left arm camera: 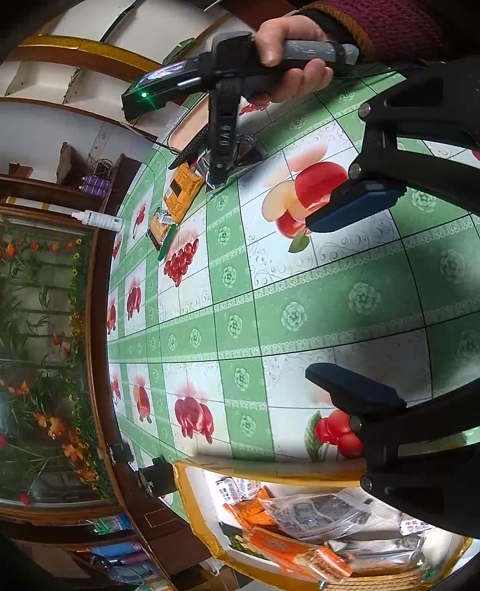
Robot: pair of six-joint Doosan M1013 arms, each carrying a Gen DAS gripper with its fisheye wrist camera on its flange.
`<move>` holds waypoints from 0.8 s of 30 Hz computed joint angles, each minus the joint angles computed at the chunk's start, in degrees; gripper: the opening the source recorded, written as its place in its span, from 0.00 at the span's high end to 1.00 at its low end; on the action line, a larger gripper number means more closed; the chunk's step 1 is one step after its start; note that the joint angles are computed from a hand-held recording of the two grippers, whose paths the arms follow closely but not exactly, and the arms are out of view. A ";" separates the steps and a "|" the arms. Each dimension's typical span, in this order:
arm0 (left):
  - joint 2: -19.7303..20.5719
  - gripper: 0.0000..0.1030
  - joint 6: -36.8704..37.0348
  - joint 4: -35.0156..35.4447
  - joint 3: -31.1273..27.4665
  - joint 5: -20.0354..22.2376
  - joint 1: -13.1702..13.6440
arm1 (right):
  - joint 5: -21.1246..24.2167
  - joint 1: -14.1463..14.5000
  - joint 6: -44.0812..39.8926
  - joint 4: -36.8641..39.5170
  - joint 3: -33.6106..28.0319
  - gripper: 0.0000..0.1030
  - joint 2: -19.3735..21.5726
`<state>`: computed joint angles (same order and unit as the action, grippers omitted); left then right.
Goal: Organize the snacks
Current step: 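Move the right tool to the pile and grasp the silver foil bag, then grasp a cow-print candy with the left tool while the right tool holds the foil bag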
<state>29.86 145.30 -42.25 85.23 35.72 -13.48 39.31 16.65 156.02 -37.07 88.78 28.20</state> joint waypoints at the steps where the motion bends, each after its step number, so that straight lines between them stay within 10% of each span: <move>1: 0.07 0.30 -0.51 0.60 -0.32 0.02 -0.18 | 1.35 0.51 -0.47 -1.21 -0.43 0.41 0.27; 17: 5.48 0.30 -14.96 10.40 -12.52 7.75 -4.44 | -2.55 0.67 -1.83 -2.55 1.98 0.40 -0.86; 24: 11.04 0.36 -20.27 15.52 -22.35 9.92 -8.09 | -8.20 -1.43 24.25 -15.53 8.20 0.40 -5.69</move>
